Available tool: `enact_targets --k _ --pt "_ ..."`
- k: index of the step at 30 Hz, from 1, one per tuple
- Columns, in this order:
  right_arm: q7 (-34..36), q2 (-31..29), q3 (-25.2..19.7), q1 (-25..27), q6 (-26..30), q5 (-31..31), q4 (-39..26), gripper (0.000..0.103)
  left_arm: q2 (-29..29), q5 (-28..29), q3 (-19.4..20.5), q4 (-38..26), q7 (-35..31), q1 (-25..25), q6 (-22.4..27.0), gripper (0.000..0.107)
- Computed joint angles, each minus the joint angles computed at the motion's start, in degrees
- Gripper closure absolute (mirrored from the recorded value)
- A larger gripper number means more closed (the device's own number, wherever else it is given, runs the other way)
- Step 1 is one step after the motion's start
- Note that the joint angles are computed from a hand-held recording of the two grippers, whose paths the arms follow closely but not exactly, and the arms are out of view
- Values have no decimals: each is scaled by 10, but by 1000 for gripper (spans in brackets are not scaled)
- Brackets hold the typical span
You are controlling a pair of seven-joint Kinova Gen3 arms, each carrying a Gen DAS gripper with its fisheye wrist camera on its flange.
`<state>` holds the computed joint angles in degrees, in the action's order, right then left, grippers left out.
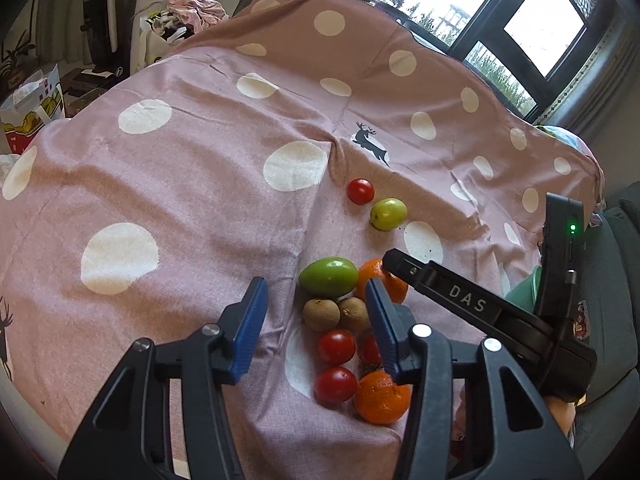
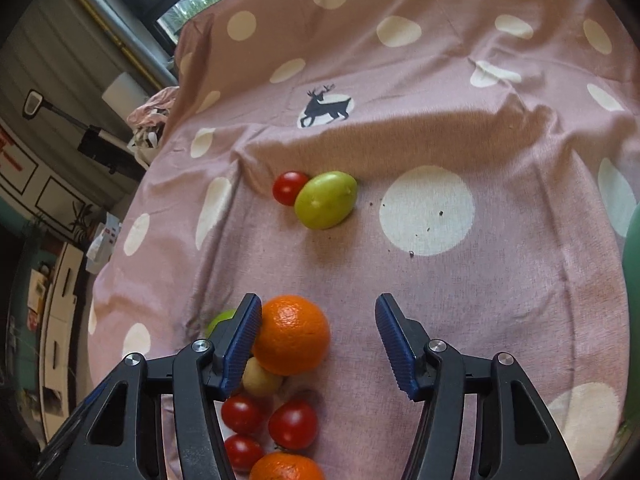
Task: Organize fruits
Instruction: 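Move the right gripper down over the orange in the fruit cluster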
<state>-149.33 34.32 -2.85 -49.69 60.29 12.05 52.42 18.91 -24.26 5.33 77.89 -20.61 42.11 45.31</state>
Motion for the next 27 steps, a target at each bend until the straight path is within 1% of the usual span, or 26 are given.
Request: enact_targets --k 1,3,10,11,12,13,14,18,20,22,24,27 --pt "-1 -3 -2 3 -13 -3 10 42 0 -1 0 0 1 1 1 58" --pt "3 -2 -6 9 -21 -9 12 42 2 -2 -1 -3 2 1 5 58" --pt "27 17 -16 20 -19 -37 -7 42 3 1 0 -4 -1 -1 6 58" --pt "29 19 -15 19 -17 -39 -10 43 3 1 0 -4 -1 0 6 58" --pt "31 18 -13 17 -24 -37 -5 51 4 1 0 -5 -2 0 7 58" --pt "35 14 -21 24 -38 -41 4 57 5 1 0 -7 -2 0 9 58" --pt "38 12 -20 26 -43 -51 8 57 6 0 0 -8 -3 1 11 58" --pt "30 5 -14 20 -32 -50 13 57 8 -1 0 -12 -6 4 13 58" --pt "20 -6 -12 18 -25 -51 23 57 9 0 1 -15 -11 5 12 58" --pt "3 -28 -9 13 -35 -43 51 57 11 2 3 -17 -17 5 10 58" --pt "-17 -54 -5 6 -46 -28 83 57 15 6 5 -23 -27 6 11 58" --pt "-48 -75 -3 -5 -33 -2 104 57 24 13 7 -36 -44 8 16 58"
